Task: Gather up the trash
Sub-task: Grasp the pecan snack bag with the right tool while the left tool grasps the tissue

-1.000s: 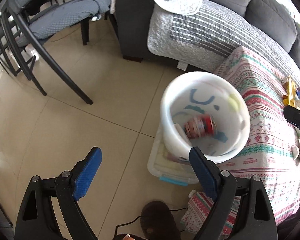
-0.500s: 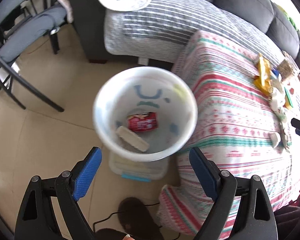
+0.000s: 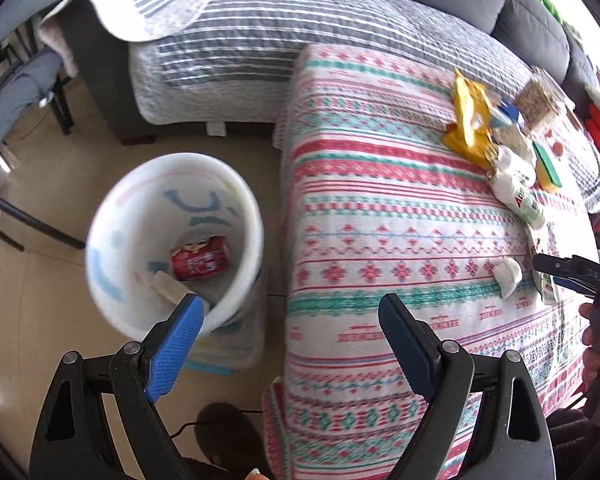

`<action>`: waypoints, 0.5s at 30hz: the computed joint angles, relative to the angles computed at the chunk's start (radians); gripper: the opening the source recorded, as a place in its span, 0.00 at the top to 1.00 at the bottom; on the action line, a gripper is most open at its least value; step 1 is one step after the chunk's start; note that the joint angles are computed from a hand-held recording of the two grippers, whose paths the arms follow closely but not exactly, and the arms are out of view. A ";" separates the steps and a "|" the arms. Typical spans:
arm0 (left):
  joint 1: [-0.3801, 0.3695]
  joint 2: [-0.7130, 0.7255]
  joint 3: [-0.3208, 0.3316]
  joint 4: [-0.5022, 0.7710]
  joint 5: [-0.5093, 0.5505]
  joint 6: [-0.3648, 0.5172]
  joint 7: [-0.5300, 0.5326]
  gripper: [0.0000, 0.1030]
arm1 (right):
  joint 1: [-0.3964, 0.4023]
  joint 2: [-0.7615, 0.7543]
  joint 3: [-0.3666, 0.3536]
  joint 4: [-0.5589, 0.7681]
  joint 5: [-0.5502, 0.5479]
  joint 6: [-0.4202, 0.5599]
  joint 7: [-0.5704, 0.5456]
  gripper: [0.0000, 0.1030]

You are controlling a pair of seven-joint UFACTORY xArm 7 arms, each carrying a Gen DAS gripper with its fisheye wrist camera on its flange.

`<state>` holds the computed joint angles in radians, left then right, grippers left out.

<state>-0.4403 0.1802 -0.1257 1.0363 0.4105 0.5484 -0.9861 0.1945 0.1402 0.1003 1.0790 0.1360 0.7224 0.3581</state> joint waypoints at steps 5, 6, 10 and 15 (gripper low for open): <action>-0.020 0.080 -0.009 0.082 -0.026 0.006 0.044 0.12 | 0.003 0.051 -0.015 0.026 -0.052 0.036 0.046 0.03; -0.027 0.102 -0.011 0.107 -0.035 0.013 0.059 0.12 | 0.005 0.060 -0.018 0.031 -0.070 0.045 0.059 0.03; -0.057 0.173 -0.013 0.190 -0.068 0.038 0.116 0.12 | 0.008 0.058 -0.025 0.031 -0.122 0.050 0.094 0.17; -0.096 0.263 -0.023 0.311 -0.122 0.049 0.201 0.12 | -0.011 0.017 -0.014 0.010 -0.099 0.060 0.019 0.43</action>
